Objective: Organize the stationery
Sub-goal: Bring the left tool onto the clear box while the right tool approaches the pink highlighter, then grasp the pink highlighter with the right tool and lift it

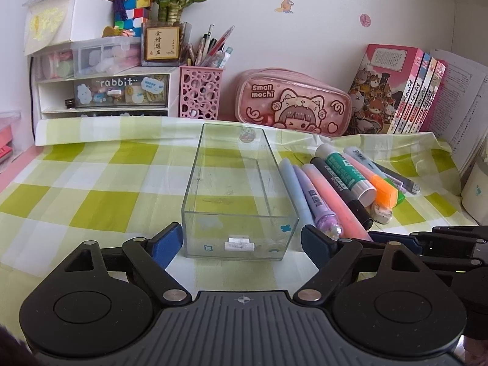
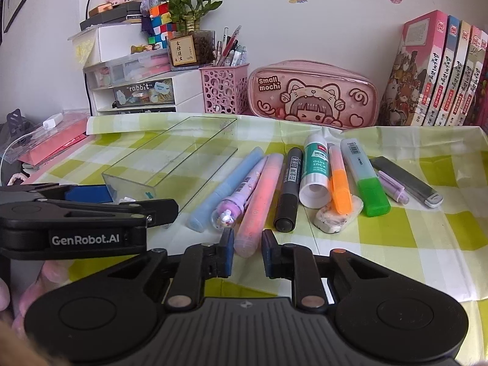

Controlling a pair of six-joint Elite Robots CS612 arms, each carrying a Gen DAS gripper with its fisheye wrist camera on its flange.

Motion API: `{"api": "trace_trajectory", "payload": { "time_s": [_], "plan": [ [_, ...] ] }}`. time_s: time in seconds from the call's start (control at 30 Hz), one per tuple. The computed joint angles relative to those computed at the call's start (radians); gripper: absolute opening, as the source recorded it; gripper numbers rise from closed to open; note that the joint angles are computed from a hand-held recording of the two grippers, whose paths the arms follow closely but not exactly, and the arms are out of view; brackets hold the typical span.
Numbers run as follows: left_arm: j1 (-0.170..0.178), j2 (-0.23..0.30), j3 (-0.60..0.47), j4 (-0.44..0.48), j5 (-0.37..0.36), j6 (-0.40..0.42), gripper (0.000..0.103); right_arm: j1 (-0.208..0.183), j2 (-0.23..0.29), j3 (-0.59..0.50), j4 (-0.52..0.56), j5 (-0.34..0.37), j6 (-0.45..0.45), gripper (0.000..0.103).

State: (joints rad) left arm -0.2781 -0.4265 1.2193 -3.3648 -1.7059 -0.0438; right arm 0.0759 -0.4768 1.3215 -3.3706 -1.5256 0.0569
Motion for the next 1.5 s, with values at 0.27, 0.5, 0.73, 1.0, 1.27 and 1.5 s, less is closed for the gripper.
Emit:
{"api": "trace_trajectory", "payload": {
  "time_s": [0.27,0.5,0.73,1.0,1.27,1.5],
  "plan": [
    [-0.008,-0.007,0.015,0.008,0.049,0.020,0.073,-0.015,-0.075,0.079,0.110,0.075,0.057,0.024],
    [-0.014,-0.018,0.081,-0.096,0.071,0.007,0.073,-0.009,-0.056,0.022,0.127,0.057,0.061,0.037],
    [-0.015,-0.003,0.095,-0.188,0.072,-0.016,0.073,-0.008,-0.027,-0.053,0.221,0.028,0.042,0.031],
    [-0.016,0.005,0.082,-0.194,0.069,-0.008,0.073,-0.019,-0.015,-0.090,0.269,0.067,0.150,0.021],
    [-0.015,0.008,0.079,-0.200,0.067,-0.007,0.073,-0.051,-0.039,-0.050,0.214,0.226,0.343,0.020],
    [-0.014,0.009,0.079,-0.200,0.067,-0.007,0.073,-0.050,-0.046,-0.058,0.155,0.266,0.420,0.020]
  ]
}}
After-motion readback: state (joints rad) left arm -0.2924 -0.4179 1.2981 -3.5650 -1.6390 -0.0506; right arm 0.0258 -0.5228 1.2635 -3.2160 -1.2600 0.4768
